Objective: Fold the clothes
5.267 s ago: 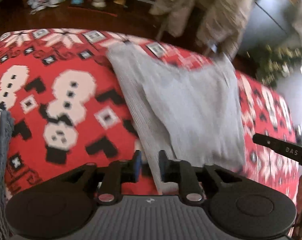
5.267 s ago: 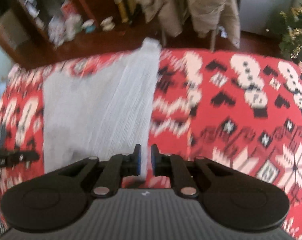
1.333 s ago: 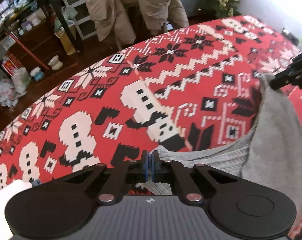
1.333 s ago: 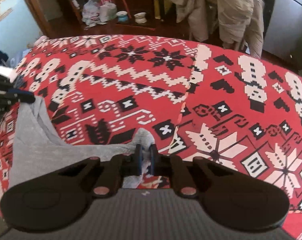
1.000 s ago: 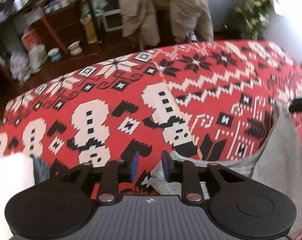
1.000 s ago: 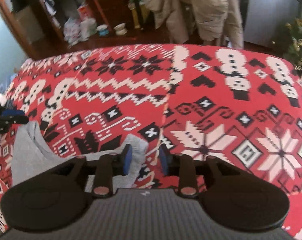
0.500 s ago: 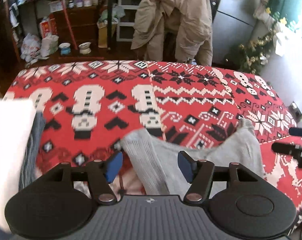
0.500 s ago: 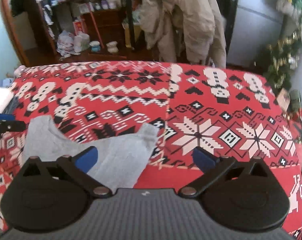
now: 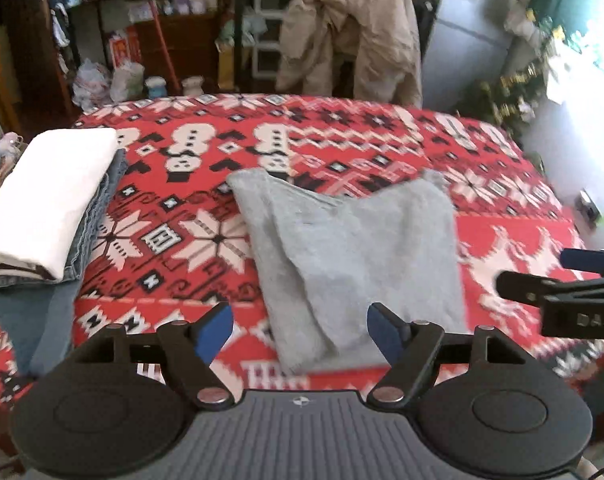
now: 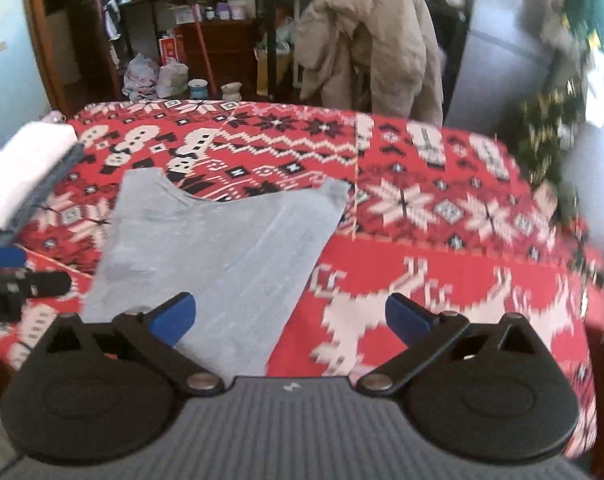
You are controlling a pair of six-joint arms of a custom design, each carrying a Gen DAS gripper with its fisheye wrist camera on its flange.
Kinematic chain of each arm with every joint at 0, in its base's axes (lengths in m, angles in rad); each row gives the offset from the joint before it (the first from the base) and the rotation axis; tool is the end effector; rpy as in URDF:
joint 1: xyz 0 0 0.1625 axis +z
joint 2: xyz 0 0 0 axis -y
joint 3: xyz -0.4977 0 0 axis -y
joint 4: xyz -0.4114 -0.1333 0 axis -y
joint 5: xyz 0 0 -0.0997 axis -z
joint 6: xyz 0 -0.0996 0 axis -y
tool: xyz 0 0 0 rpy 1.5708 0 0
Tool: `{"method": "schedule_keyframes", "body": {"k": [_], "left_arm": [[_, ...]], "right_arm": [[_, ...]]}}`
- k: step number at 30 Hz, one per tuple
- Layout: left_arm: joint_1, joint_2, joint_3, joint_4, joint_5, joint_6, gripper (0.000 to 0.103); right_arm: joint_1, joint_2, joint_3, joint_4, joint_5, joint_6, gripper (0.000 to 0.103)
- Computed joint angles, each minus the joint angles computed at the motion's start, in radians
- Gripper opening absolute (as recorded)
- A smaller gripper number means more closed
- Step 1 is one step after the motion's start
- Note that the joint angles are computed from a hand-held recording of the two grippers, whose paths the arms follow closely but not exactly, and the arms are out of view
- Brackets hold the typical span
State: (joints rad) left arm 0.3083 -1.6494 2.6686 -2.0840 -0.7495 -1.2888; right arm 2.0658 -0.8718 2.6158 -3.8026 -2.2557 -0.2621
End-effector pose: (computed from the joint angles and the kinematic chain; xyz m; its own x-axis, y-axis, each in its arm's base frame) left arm -0.1574 -0.2665 0.2006 -0.7640 -0.0443 -0.6437 0.3581 0.8008 -0.4801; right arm 0.2393 -0.2953 0.1168 -0.6855 -0.3048 0.6612 -0.6184 0.7231 -0.3079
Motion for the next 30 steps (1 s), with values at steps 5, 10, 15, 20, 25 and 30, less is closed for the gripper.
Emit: {"method": "schedule_keyframes", "body": {"k": [5,10,15,20,25,30], "left_arm": [[-0.036,-0.026,-0.029,0.002,0.04,0.026,0.082],[0.114,-0.028,-0.031,-0.274,-0.017,0.157,0.079],[0.287,0.066,-0.047,-0.495,-0.006,0.233,0.061],[0.509,0.195,-0.07,-0.798,-0.113,0.389,0.041],[0.62,0.243,-0.098,-0.891,-0.174,0.473,0.04],[0.67,0.273,-0.094,-0.976,-0.235,0.505,0.041]], "right_arm": [[0.058,-0.13,-0.025,0.219,-0.031,0.132,0.102],[0.067,-0.19,-0.047,0.253,0.03,0.146,0.102],[0.026,-0.203,-0.099,0.28,0.127,0.216,0.099],[-0.068,-0.136,-0.175,0.253,0.218,0.237,0.078],[-0.182,-0.067,-0.252,0.268,0.315,0.243,0.06],[-0.269,-0.012,-0.268,0.205,0.422,0.24,0.061]]}}
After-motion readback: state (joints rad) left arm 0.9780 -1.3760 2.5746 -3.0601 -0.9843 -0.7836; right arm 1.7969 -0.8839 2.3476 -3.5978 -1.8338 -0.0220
